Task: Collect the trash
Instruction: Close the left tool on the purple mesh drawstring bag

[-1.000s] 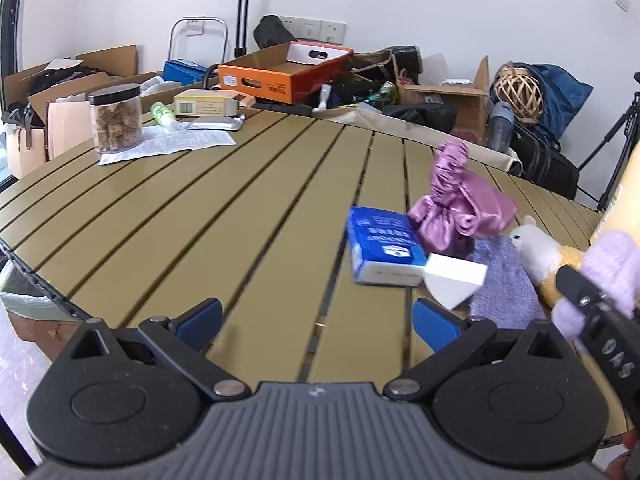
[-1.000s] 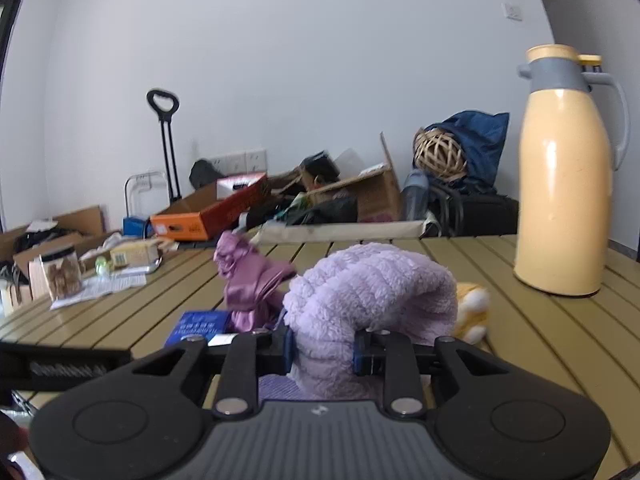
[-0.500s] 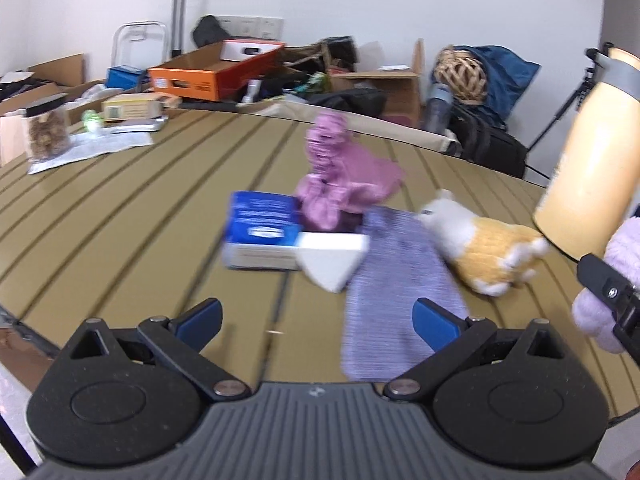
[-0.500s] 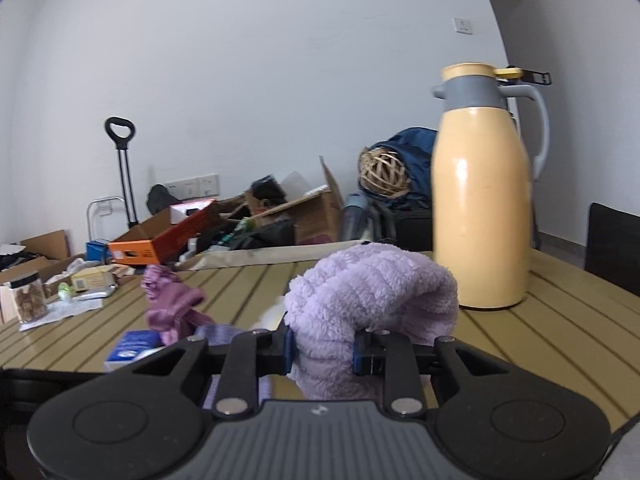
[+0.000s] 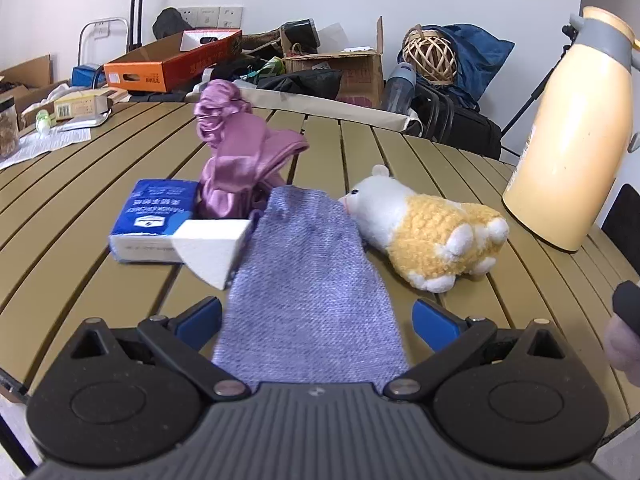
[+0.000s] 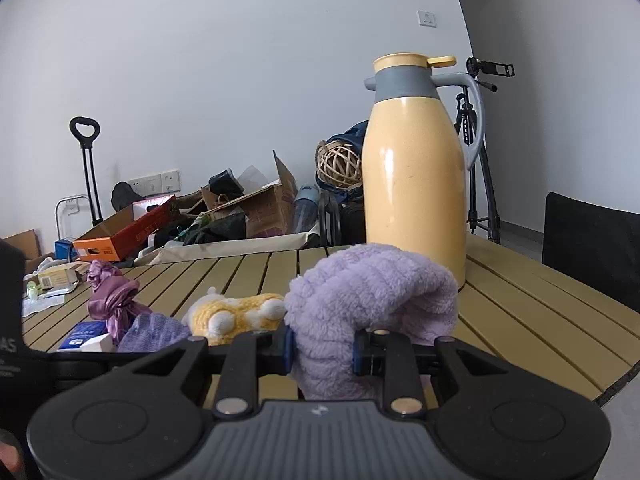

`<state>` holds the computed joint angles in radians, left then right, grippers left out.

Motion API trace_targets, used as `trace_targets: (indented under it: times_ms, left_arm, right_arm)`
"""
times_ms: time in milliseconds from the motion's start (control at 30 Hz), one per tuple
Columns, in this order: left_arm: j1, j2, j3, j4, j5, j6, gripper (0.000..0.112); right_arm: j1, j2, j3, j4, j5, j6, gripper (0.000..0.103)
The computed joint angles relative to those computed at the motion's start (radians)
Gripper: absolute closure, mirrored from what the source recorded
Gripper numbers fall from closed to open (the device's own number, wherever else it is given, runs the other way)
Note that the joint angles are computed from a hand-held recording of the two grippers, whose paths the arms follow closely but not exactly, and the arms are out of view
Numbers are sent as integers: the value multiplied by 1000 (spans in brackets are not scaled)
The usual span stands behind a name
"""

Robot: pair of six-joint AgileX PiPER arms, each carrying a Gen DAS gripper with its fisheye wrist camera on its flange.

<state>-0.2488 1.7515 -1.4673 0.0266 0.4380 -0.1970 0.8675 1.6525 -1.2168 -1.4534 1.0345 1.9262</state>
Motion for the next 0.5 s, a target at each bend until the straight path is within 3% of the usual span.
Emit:
trace_targets:
  times_ms: [300, 500]
  left_arm:
    - [-124, 33, 6, 496, 21, -419, 9]
    - [-132, 37, 6, 538, 19, -465, 10]
  right_arm:
    - [0, -20, 27, 4, 12, 4, 79]
    - [-2, -25, 33, 13, 11, 5, 79]
